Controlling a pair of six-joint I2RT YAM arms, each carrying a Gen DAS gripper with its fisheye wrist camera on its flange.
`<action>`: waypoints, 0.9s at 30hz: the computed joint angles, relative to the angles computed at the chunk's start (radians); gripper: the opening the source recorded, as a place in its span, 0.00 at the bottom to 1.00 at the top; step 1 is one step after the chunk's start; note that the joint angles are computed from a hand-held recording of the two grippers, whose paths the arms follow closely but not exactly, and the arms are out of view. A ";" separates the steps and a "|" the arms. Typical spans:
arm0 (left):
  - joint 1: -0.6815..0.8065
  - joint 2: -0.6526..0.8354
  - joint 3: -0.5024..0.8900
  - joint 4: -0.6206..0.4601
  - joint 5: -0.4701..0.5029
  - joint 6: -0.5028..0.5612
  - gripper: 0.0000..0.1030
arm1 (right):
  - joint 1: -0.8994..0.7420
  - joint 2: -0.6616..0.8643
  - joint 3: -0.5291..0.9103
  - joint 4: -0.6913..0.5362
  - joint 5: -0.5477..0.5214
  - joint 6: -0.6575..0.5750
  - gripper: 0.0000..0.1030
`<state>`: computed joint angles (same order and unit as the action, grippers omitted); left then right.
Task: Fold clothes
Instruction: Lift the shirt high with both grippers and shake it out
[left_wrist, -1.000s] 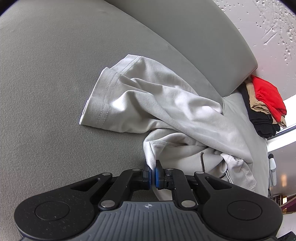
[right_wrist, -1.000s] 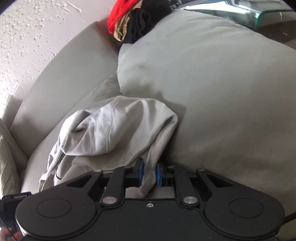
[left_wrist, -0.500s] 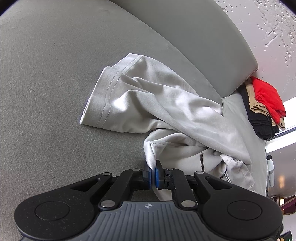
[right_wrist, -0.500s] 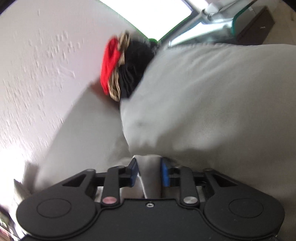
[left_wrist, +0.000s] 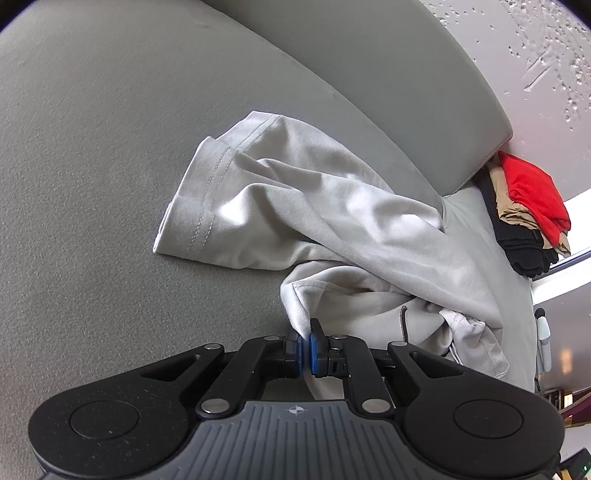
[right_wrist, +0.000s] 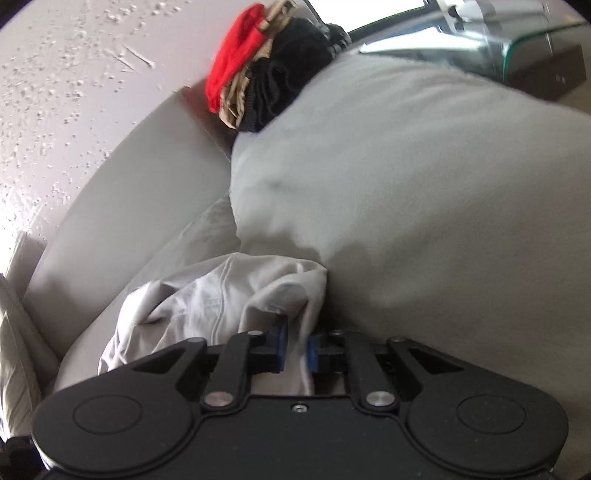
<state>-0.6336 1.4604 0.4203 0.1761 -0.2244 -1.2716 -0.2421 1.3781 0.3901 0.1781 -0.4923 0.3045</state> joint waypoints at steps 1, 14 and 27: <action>-0.002 -0.007 -0.002 -0.002 -0.003 0.004 0.09 | -0.009 -0.016 0.010 -0.043 -0.009 0.002 0.00; -0.126 -0.413 0.184 -0.480 -0.049 0.113 0.02 | -0.117 -0.145 0.248 -0.850 -0.439 -0.133 0.02; -0.835 -0.502 1.078 -1.405 -1.128 -0.065 0.02 | -0.492 -0.663 0.404 -0.203 -0.910 0.867 0.02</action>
